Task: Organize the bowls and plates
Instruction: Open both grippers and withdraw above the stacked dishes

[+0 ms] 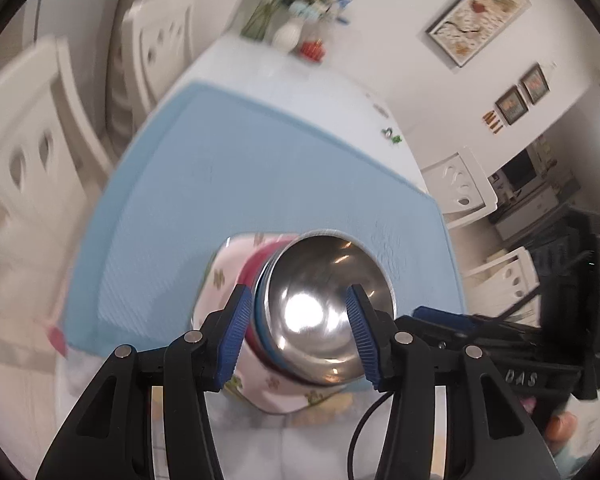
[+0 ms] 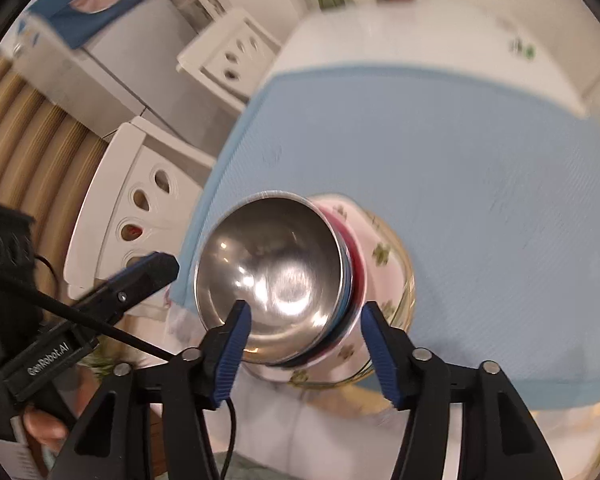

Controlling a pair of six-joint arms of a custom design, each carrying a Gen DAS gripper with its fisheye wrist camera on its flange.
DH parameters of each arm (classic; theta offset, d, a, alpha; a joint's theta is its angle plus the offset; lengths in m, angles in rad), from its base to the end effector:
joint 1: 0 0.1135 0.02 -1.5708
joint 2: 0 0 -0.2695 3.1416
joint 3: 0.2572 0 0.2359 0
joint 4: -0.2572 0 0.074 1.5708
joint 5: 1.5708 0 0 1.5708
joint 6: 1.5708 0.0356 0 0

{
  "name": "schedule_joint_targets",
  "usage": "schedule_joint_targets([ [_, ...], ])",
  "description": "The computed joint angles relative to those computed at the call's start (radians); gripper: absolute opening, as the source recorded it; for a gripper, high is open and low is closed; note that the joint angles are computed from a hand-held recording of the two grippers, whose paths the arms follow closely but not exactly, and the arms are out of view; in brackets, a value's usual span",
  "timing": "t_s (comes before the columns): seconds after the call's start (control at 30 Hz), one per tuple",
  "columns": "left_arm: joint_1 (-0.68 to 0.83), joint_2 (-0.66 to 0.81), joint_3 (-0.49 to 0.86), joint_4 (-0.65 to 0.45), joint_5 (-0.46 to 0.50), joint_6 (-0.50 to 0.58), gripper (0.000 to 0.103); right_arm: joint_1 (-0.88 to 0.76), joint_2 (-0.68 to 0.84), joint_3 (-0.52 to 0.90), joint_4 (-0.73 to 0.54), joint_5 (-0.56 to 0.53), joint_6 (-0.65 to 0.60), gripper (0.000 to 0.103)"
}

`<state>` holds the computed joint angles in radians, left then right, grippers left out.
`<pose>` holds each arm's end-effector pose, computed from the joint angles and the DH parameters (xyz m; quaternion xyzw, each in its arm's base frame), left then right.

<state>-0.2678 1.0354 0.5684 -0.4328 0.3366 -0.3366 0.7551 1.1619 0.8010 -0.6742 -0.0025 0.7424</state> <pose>0.1706 -0.0590 0.2119 0.0231 0.9323 -0.2476 0.2628 0.1481 0.1395 0.2421 -0.0064 0.9643 0.1810 0.1931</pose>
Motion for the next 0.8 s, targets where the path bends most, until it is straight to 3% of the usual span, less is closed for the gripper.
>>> schedule_joint_targets([
  [0.1,-0.076,-0.044,0.038,-0.019,-0.117,-0.006,0.049,0.093,-0.029,0.026,-0.034,0.142,0.066,0.061],
  [0.17,-0.100,-0.063,0.053,-0.021,-0.165,-0.009,0.054,0.116,-0.047,0.003,-0.013,0.151,0.158,0.068],
  [0.23,-0.105,-0.072,0.064,-0.025,-0.190,-0.006,0.056,0.133,-0.064,-0.027,0.004,0.149,0.228,0.068],
  [0.47,-0.170,-0.075,0.072,-0.031,-0.297,-0.007,0.059,0.264,-0.109,0.005,-0.201,0.346,0.368,0.068],
  [0.63,-0.298,-0.125,0.067,-0.063,-0.419,-0.090,0.062,0.352,-0.080,0.073,-0.304,0.455,0.424,0.068],
  [0.8,-0.408,-0.138,0.089,-0.124,-0.543,-0.153,0.063,0.410,-0.036,0.159,-0.417,0.534,0.377,0.068],
])
